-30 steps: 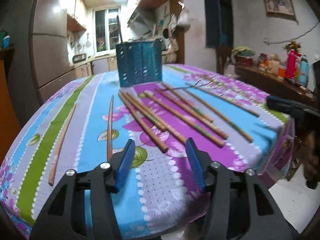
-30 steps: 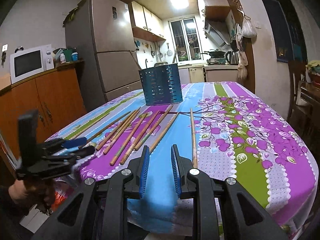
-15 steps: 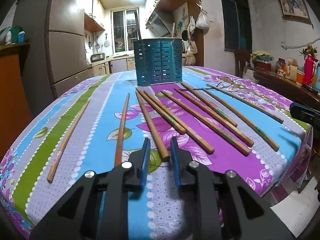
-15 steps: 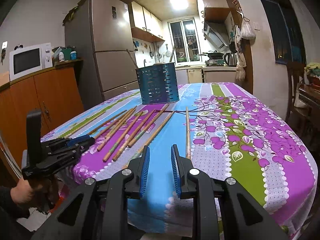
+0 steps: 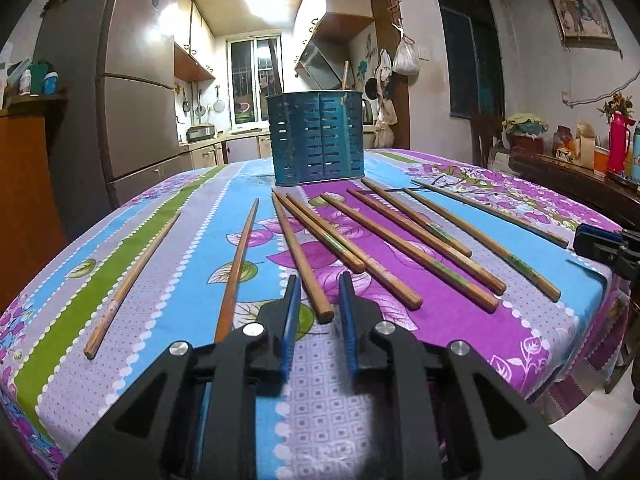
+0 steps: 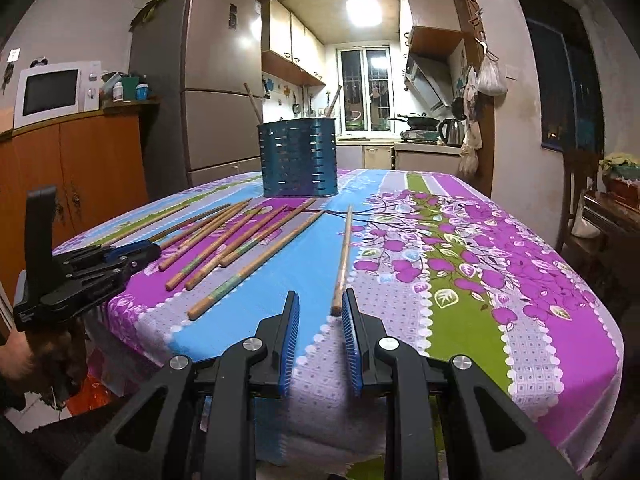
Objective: Organize utensils
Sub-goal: 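Close the right gripper on a chopstick while the left gripper grasps another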
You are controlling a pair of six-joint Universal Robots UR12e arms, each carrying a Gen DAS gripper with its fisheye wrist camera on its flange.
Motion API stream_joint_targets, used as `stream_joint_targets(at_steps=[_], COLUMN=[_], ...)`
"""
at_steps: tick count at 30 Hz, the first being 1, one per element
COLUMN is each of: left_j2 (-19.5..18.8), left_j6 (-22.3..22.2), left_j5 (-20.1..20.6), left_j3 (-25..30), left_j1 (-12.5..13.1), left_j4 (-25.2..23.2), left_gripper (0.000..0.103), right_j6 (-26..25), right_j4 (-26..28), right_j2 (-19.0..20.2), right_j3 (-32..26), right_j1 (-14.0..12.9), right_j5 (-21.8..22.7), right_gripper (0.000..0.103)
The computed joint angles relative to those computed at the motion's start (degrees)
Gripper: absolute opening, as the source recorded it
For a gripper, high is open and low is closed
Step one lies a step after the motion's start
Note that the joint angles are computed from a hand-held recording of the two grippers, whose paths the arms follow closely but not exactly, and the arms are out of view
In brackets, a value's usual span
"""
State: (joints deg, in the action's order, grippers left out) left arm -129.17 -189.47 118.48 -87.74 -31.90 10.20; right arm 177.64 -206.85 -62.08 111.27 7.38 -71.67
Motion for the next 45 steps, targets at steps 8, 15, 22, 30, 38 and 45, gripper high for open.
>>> stream_joint_targets(at_steps=[8, 15, 22, 30, 38, 45], left_j2=[-0.46, -1.09, -1.18, -0.44, 0.98, 1.06], left_j6=[-0.18, -0.05, -1.12, -1.29, 4.2, 11.31], left_j5=[0.93, 1.44, 2.67, 2.95, 5.0, 4.93], left_j3=[0.56, 0.44, 0.45, -0.35, -0.46, 2.01], left_j1=[-0.13, -0.2, -0.36, -0.41, -1.17, -1.48], left_j4=[0.26, 3.01, 3.3, 3.33, 9.45, 15.51], left_gripper=[0.019, 0.019, 0.011, 0.006, 0.006, 0.006], right_j6=[0.47, 0.92, 3.1, 3.53, 0.34, -3.28], right_j4=[3.14, 1.57, -0.84, -2.51, -5.37, -3.3], right_j2=[1.4, 2.11, 2.73, 2.15, -1.06, -4.49], right_j3=[-2.86, -3.05, -2.94, -2.34, -1.16, -1.82], right_j1=[0.63, 0.86, 1.06, 1.07, 1.02, 0.25], right_j5=[-2.04, -3.15, -3.88, -4.74, -5.57, -2.51], right_gripper=[0.023, 0.01, 0.008, 0.008, 0.008, 0.008])
